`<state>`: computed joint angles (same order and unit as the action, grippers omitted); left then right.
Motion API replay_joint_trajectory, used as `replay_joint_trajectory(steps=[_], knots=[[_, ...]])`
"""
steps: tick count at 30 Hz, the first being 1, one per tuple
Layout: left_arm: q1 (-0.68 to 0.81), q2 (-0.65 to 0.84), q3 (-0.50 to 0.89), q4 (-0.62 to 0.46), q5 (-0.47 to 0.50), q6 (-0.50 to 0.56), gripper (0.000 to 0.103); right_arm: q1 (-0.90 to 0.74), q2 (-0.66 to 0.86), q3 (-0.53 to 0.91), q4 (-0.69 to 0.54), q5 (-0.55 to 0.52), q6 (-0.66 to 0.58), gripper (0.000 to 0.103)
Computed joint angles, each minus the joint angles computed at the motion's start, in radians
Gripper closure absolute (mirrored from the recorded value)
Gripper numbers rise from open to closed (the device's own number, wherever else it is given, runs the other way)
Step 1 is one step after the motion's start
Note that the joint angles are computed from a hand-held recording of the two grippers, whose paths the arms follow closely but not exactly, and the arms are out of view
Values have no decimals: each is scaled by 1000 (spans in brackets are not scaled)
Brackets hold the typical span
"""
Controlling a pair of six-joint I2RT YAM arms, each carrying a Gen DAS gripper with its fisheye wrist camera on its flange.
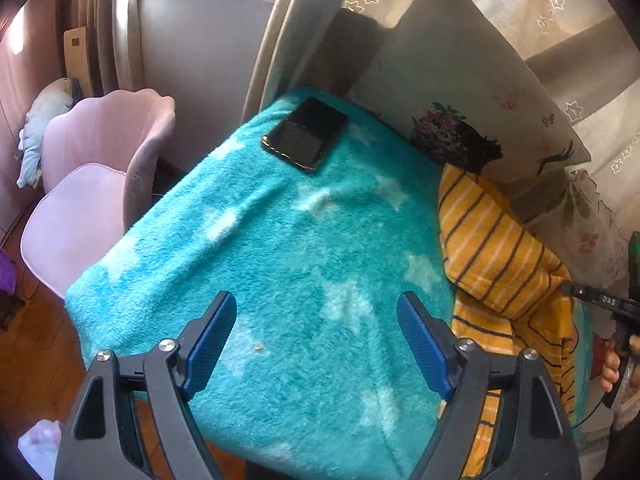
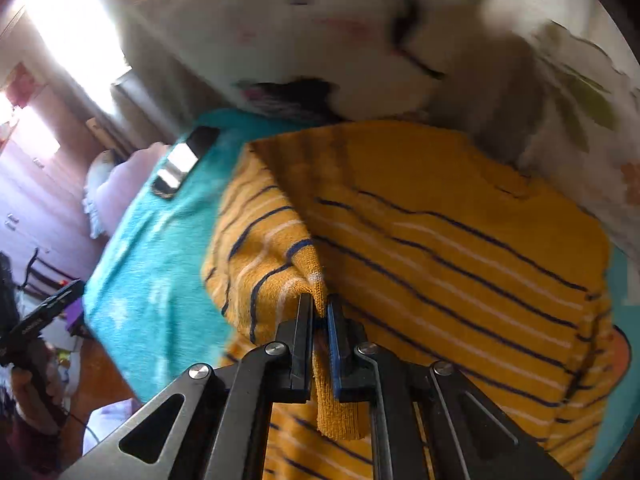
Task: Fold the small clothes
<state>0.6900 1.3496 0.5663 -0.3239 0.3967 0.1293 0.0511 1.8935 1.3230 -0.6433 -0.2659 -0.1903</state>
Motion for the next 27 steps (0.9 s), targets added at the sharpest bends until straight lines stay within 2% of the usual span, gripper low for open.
replay_joint_trajectory(steps=[4, 7, 10, 11, 12, 16, 18, 22, 25, 26, 27], knots=[[-163, -74, -52, 8, -63, -85, 21, -193, 235, 165, 24, 140, -31, 95], [-312, -96, -79, 18, -120, -163, 21, -256, 276, 165, 116, 165, -22, 89], [-456, -75, -100, 44, -148, -241, 21, -299, 202, 65, 213, 130, -11, 84], [-508, -55, -108, 60, -158, -269, 21, -325, 178, 39, 218, 87, -18, 77], [-550, -36, -118, 80, -165, -294, 21, -350, 150, 6, 219, 45, -29, 74], [-683, 63, -162, 175, -174, -387, 23, -436, 11, -197, 175, -105, -140, 74], [-724, 90, -189, 217, -177, -417, 23, -510, -46, -308, 125, -170, -258, 72], [-783, 138, -236, 282, -153, -462, 28, -611, -115, -517, 131, -184, -413, 70], [-852, 112, -270, 315, -213, -510, 29, -682, -136, -623, 124, -178, -512, 67], [-869, 101, -274, 313, -227, -529, 34, -699, -139, -644, 126, -174, -536, 63], [-881, 98, -272, 307, -231, -542, 55, -704, -143, -677, 149, -174, -547, 60]])
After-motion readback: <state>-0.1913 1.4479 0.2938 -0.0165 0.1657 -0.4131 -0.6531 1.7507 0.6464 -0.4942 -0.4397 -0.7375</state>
